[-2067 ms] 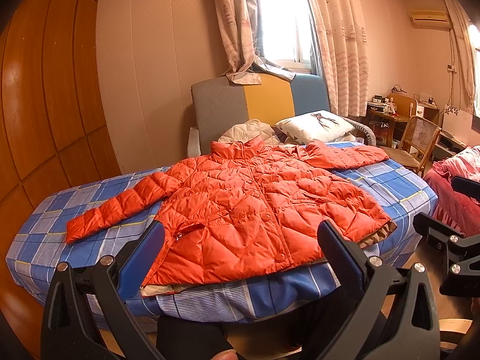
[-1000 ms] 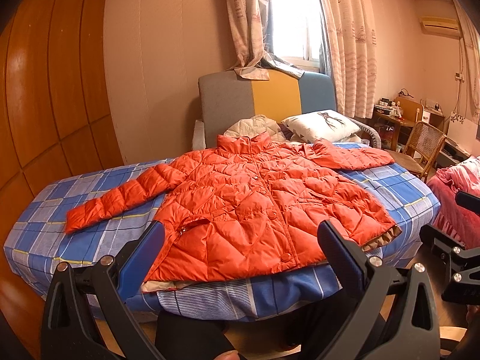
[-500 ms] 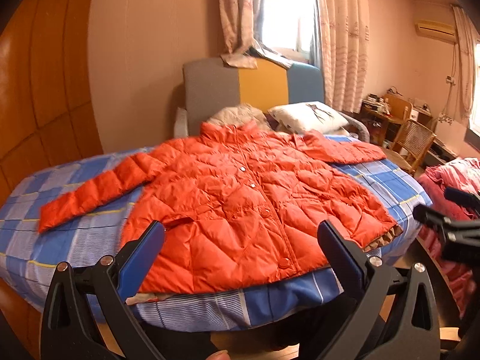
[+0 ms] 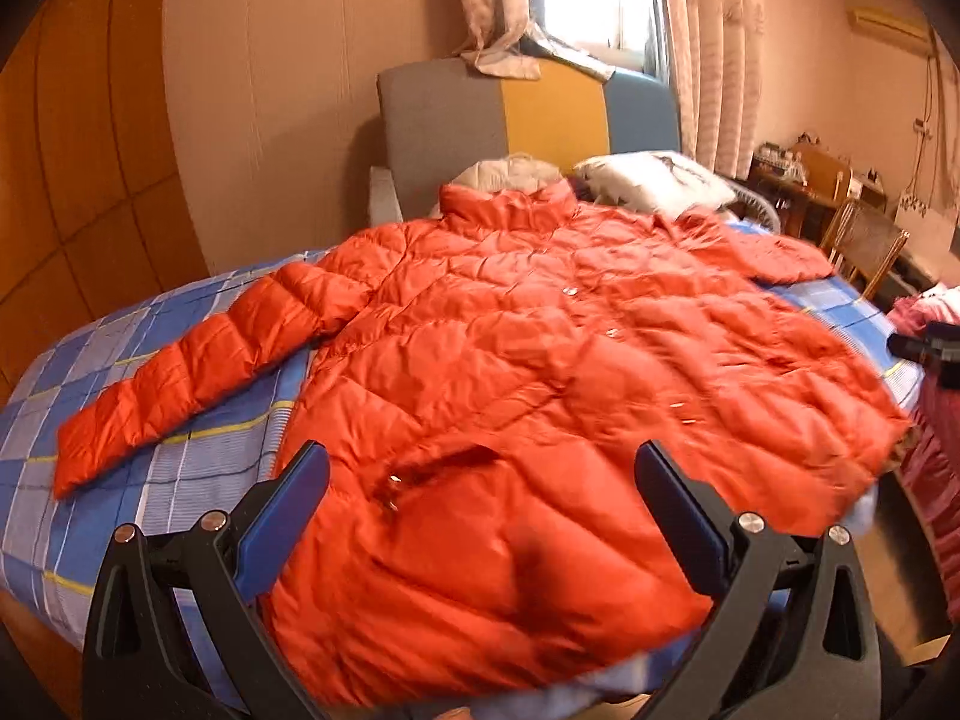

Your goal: Fold large clothes

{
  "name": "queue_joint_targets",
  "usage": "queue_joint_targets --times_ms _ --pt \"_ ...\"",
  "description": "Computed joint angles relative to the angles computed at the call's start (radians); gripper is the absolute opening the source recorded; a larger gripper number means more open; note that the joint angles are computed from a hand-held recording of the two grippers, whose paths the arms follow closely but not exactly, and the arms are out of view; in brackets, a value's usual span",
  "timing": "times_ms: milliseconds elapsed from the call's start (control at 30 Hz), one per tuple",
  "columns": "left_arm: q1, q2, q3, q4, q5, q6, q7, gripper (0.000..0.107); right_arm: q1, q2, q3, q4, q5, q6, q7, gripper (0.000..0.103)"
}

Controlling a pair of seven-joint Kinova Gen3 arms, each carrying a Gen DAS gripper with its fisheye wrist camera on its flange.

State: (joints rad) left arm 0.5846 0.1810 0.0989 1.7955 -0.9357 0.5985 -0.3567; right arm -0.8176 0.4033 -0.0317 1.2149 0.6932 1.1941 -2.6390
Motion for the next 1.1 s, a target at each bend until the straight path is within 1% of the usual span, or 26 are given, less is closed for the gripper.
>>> queue_joint_targets --times_ms 33,100,167,233,300,367,433,500,533,567,600,667,767,833,900,933,1033,1067,1100 --pt "-0.030 0.022 0.007 -0.018 0.027 0.003 -0.041 0.101 0.021 0.011 0.004 -0.015 -0.022 -0.009 0.016 0.100" --pt "-0.060 0.046 -0.006 -0.033 0.074 -0.022 -0.110 0.101 0.078 0.031 0.008 -0.032 -0.061 -0.053 0.039 0.100" --pt "-0.056 0.077 -0.030 -0.058 0.092 -0.004 -0.151 0.101 0.139 0.055 0.017 -0.055 -0.114 -0.089 0.069 0.100" --pt "-0.070 0.098 -0.046 -0.074 0.121 -0.018 -0.197 0.101 0.193 0.077 0.026 -0.077 -0.171 -0.120 0.093 0.100" --pt "-0.064 0.116 -0.067 -0.084 0.135 -0.023 -0.217 0.101 0.247 0.097 0.036 -0.097 -0.226 -0.151 0.116 0.100" --pt "-0.084 0.136 -0.073 -0.096 0.180 -0.038 -0.269 0.101 0.302 0.132 0.052 -0.143 -0.279 -0.156 0.139 0.100" --pt "-0.087 0.154 -0.084 -0.105 0.212 -0.049 -0.303 0.101 0.345 0.152 0.063 -0.166 -0.322 -0.176 0.154 0.095" --pt "-0.089 0.171 -0.094 -0.117 0.246 -0.056 -0.335 0.101 0.405 0.180 0.067 -0.200 -0.388 -0.185 0.159 0.087" --pt "-0.089 0.178 -0.100 -0.121 0.260 -0.062 -0.348 0.101 0.440 0.191 0.067 -0.207 -0.424 -0.205 0.155 0.084" --pt "-0.084 0.185 -0.112 -0.119 0.268 -0.077 -0.351 0.101 0.465 0.203 0.076 -0.213 -0.450 -0.218 0.139 0.078" --pt "-0.085 0.192 -0.117 -0.118 0.283 -0.088 -0.361 0.101 0.491 0.212 0.079 -0.216 -0.478 -0.233 0.124 0.068" --pt "-0.078 0.197 -0.136 -0.107 0.303 -0.115 -0.369 0.101 0.542 0.219 0.074 -0.201 -0.536 -0.284 0.107 0.062" --pt "-0.084 0.197 -0.152 -0.087 0.348 -0.165 -0.380 0.101 0.601 0.238 0.085 -0.187 -0.595 -0.372 0.060 0.059" --pt "-0.084 0.198 -0.161 -0.081 0.373 -0.181 -0.393 0.101 0.641 0.263 0.087 -0.193 -0.639 -0.423 0.027 0.059" --pt "-0.088 0.203 -0.165 -0.082 0.403 -0.190 -0.408 0.101 0.686 0.295 0.072 -0.214 -0.692 -0.466 0.011 0.059" --pt "-0.088 0.205 -0.169 -0.083 0.414 -0.194 -0.414 0.101 0.692 0.312 0.077 -0.232 -0.705 -0.464 -0.004 0.059" --pt "-0.080 0.210 -0.181 -0.088 0.437 -0.192 -0.425 0.101 0.680 0.338 0.129 -0.237 -0.698 -0.528 -0.100 0.059" --pt "-0.077 0.212 -0.184 -0.091 0.442 -0.189 -0.428 0.101 0.680 0.353 0.142 -0.257 -0.694 -0.532 -0.122 0.059" --pt "-0.071 0.212 -0.189 -0.091 0.444 -0.187 -0.427 0.101 0.682 0.363 0.143 -0.277 -0.688 -0.520 -0.128 0.053"
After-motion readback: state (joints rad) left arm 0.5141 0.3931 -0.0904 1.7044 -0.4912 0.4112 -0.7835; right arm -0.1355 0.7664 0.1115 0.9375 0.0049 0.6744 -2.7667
